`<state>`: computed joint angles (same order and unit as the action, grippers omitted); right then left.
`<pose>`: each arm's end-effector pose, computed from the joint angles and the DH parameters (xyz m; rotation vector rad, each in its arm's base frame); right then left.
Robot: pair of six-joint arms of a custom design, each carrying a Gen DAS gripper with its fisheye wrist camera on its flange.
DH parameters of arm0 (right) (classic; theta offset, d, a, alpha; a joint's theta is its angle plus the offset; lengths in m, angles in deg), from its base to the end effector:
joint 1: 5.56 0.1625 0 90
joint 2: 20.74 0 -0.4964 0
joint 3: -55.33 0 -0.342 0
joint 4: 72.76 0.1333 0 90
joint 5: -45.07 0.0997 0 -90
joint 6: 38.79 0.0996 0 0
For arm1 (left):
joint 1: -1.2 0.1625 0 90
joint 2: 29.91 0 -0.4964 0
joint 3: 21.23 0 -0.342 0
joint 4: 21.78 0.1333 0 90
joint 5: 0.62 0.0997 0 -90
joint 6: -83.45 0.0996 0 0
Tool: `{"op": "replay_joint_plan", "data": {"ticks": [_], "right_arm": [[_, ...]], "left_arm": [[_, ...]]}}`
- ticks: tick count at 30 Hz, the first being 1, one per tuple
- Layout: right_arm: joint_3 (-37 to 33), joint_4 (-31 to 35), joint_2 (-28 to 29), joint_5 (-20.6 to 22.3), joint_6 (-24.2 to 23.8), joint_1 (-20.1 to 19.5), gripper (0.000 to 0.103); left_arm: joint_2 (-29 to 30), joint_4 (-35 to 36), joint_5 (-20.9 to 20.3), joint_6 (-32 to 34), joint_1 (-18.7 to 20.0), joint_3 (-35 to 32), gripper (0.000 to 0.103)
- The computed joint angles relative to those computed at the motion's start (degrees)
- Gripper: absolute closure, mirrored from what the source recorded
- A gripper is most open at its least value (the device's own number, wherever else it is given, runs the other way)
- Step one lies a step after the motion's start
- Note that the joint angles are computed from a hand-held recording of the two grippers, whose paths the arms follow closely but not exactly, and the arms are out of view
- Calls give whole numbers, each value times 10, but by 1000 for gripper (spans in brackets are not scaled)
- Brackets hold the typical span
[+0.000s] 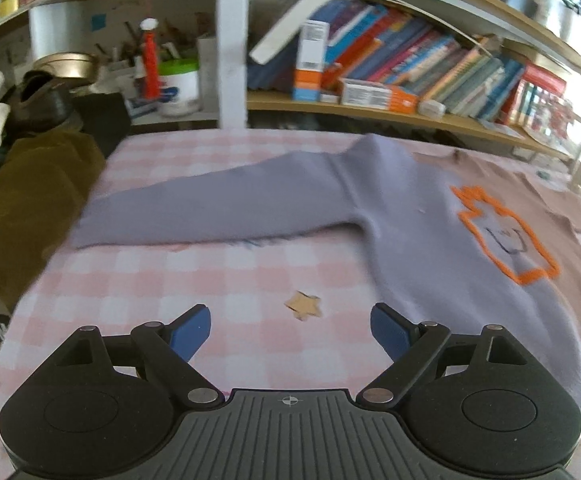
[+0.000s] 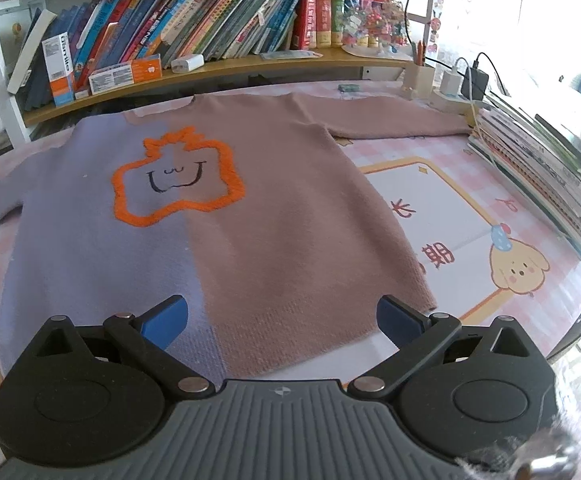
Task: Fold clothes
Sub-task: 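Move the left gripper to the lavender sleeve cuff and grasp it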
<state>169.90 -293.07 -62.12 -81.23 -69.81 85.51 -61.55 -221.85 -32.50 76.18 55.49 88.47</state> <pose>0.0854 -0.5914 0.2034 0.2234 -2.1516 0.9394 -0.1767 -0.6191 0.0965 0.1987 2.1990 -1.0258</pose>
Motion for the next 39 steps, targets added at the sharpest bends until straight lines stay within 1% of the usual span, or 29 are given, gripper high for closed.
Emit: {"op": "replay_joint_plan", "data": {"ticks": [3, 9, 12, 14, 19, 24, 26, 27, 28, 32, 35, 39], "right_arm": [[-6, 1, 6, -4, -2, 4, 1], [-17, 2, 13, -19, 2, 7, 1], [-20, 2, 13, -24, 2, 7, 1], [-21, 0, 14, -27, 3, 7, 1], [-27, 3, 16, -40, 6, 8, 1], [-34, 9, 19, -47, -3, 11, 1], [-36, 11, 20, -51, -6, 12, 1], [-37, 12, 20, -52, -8, 12, 1], [-38, 13, 20, -54, -9, 12, 1], [-39, 15, 19, -65, -9, 12, 1], [-39, 14, 17, -72, -4, 10, 1], [-38, 13, 16, -80, 5, 9, 1]], "left_arm": [[-3, -10, 14, 8, 11, -9, 13], [-15, 0, 26, -5, 39, -26, 13], [-14, -19, 28, 7, 50, -34, 13], [-11, -25, 35, 8, 57, -44, 14], [-3, -67, 50, 15, 74, -64, 16], [4, -119, 59, 29, 92, -81, 32], [3, -136, 53, 35, 101, -88, 45], [2, -137, 53, 31, 105, -90, 48], [1, -139, 49, 23, 110, -94, 54], [-3, -135, 38, -18, 123, -102, 55], [-6, -125, 26, -62, 131, -105, 55], [-4, -121, 29, -102, 134, -113, 56]]}}
